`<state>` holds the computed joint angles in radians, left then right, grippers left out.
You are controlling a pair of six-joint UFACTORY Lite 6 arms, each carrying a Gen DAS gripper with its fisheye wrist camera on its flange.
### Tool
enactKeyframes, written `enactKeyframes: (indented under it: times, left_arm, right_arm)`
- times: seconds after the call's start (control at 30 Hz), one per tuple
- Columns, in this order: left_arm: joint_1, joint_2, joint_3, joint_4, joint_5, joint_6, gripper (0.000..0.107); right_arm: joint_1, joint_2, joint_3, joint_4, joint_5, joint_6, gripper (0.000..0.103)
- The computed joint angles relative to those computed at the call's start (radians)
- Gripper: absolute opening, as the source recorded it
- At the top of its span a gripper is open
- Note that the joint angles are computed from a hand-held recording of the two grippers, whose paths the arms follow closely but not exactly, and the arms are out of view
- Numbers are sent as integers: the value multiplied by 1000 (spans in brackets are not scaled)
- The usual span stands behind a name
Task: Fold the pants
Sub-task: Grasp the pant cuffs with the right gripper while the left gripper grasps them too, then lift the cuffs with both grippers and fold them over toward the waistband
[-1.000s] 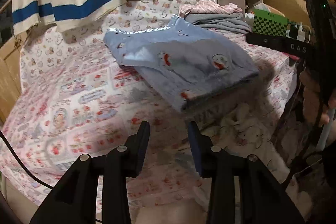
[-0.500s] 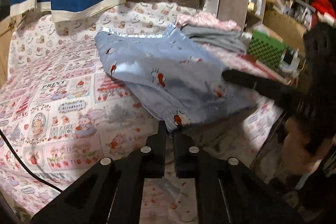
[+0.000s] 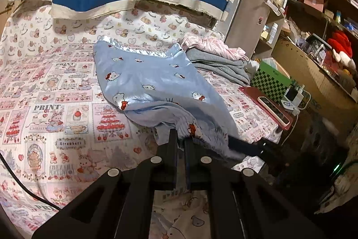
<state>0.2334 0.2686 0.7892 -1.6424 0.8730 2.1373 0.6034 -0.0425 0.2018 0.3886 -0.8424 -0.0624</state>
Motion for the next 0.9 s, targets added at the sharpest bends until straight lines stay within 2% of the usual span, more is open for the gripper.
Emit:
enactKeyframes:
  times: [0.37, 0.4, 0.43, 0.47, 0.53, 0.6, 0.7, 0.73, 0.9]
  left_arm:
    - [14, 21, 37, 57, 49, -93, 5]
    - [13, 19, 34, 53, 46, -89, 5]
    - [14, 13, 28, 43, 39, -79, 5]
    - [16, 6, 20, 32, 32, -63, 6]
    - [25, -3, 4, 11, 21, -24, 12]
    - [19, -35, -41, -68, -30, 74, 24]
    - [29, -77, -110, -166, -58, 222, 38]
    - [38, -80, -119, -171, -55, 243, 39]
    - [103, -117, -188, -224, 0, 418, 60]
  right_arm:
    - [94, 221, 73, 213, -154, -157, 56]
    - [99, 229, 66, 213, -178, -146, 53]
    - [97, 228, 67, 214, -177, -147, 44]
    - [93, 229, 69, 217, -175, -149, 39]
    - [83, 216, 65, 221, -178, -154, 26]
    - [44, 155, 34, 160, -166, -122, 22]
    - [-11, 85, 16, 74, -129, -83, 21]
    - [-29, 65, 15, 51, -112, -79, 21]
    - [-149, -8, 37, -108, 4, -34, 21]
